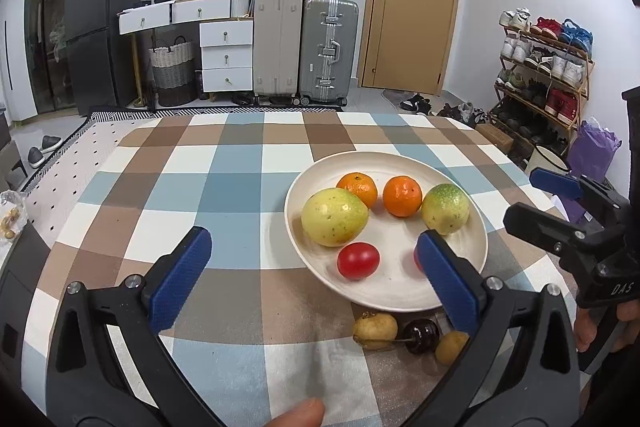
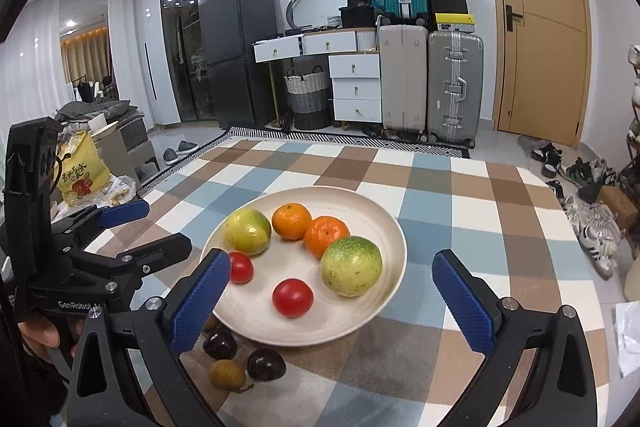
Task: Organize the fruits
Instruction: 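Lower the tomato and orange onto the plate and open both grippers, then move the right gripper to the dark cherries and close on one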
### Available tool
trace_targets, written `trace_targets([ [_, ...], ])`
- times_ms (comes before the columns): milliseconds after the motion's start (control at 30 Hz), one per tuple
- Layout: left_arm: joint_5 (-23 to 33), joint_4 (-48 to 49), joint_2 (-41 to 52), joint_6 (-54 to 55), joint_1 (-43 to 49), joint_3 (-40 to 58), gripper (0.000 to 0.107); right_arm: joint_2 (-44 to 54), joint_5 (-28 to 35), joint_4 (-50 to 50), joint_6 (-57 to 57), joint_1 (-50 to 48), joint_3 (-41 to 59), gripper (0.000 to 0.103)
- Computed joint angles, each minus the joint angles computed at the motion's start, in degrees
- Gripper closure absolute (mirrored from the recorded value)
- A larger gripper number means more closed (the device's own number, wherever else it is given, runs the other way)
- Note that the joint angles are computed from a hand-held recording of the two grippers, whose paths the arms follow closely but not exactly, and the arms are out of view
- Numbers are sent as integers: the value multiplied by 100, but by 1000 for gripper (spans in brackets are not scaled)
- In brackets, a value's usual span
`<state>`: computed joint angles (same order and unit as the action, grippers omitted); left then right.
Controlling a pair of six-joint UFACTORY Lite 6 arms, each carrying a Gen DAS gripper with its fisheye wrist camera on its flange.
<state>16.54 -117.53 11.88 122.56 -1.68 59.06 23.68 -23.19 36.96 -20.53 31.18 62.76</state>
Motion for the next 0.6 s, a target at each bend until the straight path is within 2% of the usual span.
trace_targets([
  [300,8,-284,-511,438,40,-608,4,-268,-28,21,139,58,-463,1],
  [600,224,234,-804,68,226,-1027,4,-452,74,-32,260,150,-879,1],
])
